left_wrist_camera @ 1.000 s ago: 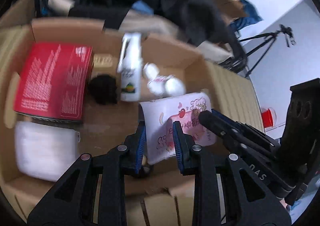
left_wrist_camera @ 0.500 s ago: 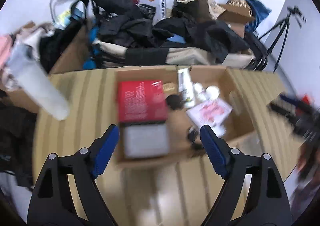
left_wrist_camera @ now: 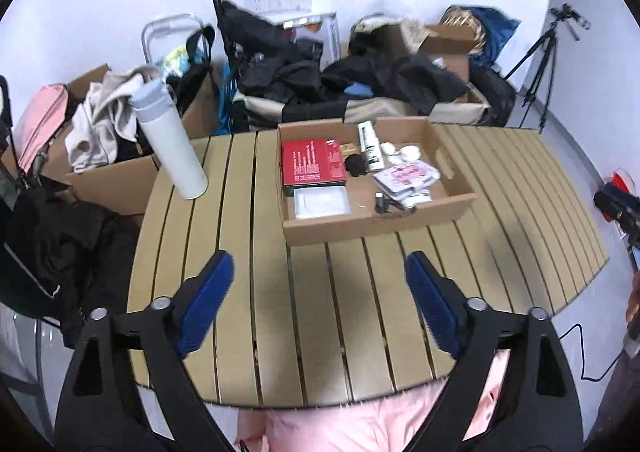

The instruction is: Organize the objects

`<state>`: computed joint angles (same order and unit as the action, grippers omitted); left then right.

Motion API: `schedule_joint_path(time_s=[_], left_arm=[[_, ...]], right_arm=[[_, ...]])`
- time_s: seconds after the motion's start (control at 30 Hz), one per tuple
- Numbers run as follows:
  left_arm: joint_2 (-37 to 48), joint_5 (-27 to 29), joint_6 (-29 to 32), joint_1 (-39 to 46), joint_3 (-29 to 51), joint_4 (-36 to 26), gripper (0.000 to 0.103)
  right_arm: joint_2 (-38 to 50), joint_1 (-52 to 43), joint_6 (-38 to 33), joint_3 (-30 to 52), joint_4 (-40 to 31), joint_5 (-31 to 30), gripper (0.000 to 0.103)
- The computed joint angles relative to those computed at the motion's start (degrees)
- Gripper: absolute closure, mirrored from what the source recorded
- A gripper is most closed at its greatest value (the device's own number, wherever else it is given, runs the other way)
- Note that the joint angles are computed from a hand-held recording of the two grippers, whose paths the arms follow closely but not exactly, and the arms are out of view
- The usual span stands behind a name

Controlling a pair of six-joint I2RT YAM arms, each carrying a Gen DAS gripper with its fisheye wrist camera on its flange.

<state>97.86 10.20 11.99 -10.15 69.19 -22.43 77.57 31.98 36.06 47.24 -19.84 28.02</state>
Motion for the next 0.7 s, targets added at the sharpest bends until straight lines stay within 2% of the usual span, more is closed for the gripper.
schedule_joint_path(time_s=[0.07, 0.13, 0.2, 0.27, 0.4, 0.5, 0.57, 0.6, 0.7], left_arm=[[-7.4, 0.7, 1.6, 1.2, -8.3, 3.8, 0.000], [-15.4, 0.5, 1.5, 2.8, -15.5, 5.1, 0.000], [-23.5, 1.2, 1.9, 4.4, -21.9, 5.2, 0.000], [-32.8, 3.4, 4.9, 6.8, -28.9, 5.6, 0.000], [-52.6, 2.5, 8.9, 11.3, -42.3, 4.2, 0.000], [-67.0, 10.4, 9.7, 21.1, -50.0, -3.5, 0.000], [-69.3, 12.6, 11.2, 24.4, -51.0, -7.5, 0.000], [-69.4, 13.1, 11.8, 25.3, -51.3, -8.8, 0.000], [-67.3, 9.9, 11.7, 24.1, -51.2, -8.0, 0.000]], right_arm=[[-4.4, 6.0, 4.4, -2.9, -3.1, 4.1, 0.019], [-7.1, 13.7, 10.9, -4.6, -7.9, 9.0, 0.019], [-7.2, 22.9, 20.6, -4.6, -14.5, 13.9, 0.019], [-5.2, 31.5, 29.1, -3.4, -20.5, 17.8, 0.019], [6.9, 49.4, 53.3, 3.2, -34.1, 24.3, 0.019], [14.0, 57.0, 64.3, 5.0, -33.7, 26.6, 0.019], [16.9, 58.0, 66.5, 5.5, -30.8, 25.8, 0.019], [17.3, 57.1, 64.4, 5.3, -28.6, 24.2, 0.019], [18.7, 56.1, 60.5, 6.5, -26.3, 22.8, 0.019]])
